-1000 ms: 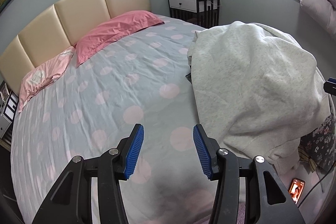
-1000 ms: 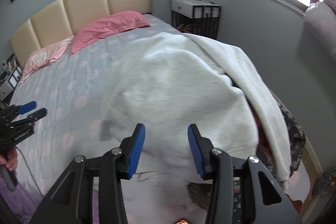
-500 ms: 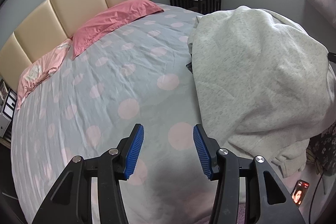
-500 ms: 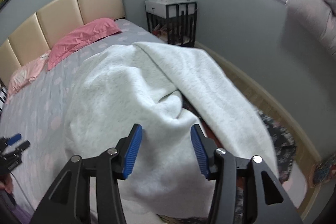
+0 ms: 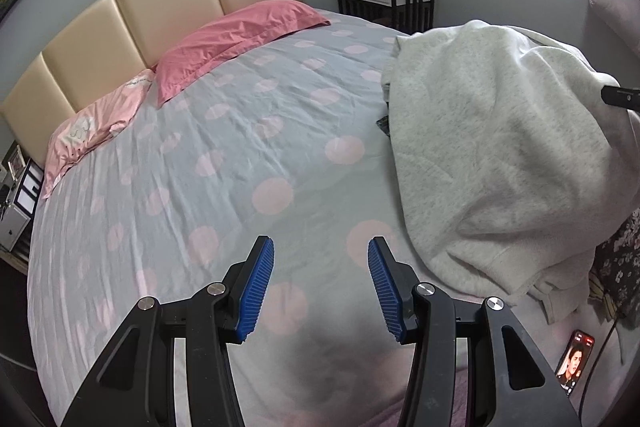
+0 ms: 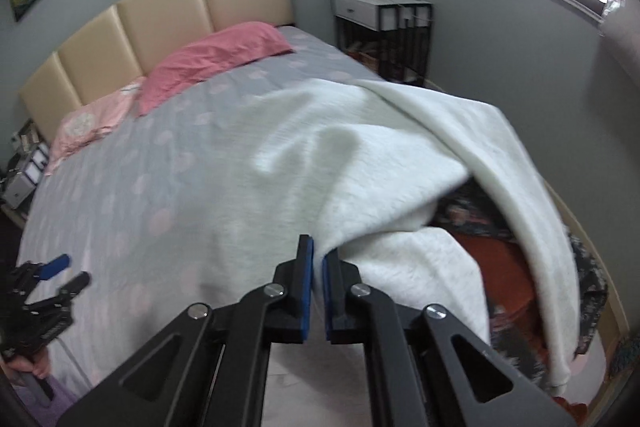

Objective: Fold clothes
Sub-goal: 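Pull the grey sweatshirt off the clothes pile with the right gripper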

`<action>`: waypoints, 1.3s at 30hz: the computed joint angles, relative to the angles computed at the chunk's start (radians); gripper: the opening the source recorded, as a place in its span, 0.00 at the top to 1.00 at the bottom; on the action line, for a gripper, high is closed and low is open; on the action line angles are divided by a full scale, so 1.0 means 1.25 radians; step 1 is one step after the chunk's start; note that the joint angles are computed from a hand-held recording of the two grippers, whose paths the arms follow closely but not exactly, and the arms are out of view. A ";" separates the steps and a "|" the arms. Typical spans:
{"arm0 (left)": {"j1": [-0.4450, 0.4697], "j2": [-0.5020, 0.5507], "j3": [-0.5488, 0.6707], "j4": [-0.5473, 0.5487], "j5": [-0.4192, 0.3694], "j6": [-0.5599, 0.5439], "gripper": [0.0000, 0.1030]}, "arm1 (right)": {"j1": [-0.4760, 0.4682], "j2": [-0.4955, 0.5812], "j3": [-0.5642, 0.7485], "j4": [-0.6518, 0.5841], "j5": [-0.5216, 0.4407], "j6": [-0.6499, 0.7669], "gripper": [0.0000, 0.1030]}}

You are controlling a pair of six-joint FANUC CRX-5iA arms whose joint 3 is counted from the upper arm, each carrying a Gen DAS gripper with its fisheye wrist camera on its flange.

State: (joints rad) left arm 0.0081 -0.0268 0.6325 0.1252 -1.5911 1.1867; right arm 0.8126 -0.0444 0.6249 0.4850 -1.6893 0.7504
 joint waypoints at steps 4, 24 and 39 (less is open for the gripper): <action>0.074 -0.029 -0.007 0.026 0.007 -0.027 0.50 | 0.089 0.058 0.078 0.004 0.048 -0.018 0.96; 0.428 -0.147 -0.150 0.013 0.051 -0.166 0.50 | 0.307 0.162 -0.060 -0.264 0.377 -0.208 0.93; 0.299 -0.143 -0.200 0.092 0.014 -0.127 0.50 | 0.317 0.044 -0.163 -0.062 0.219 -0.360 0.71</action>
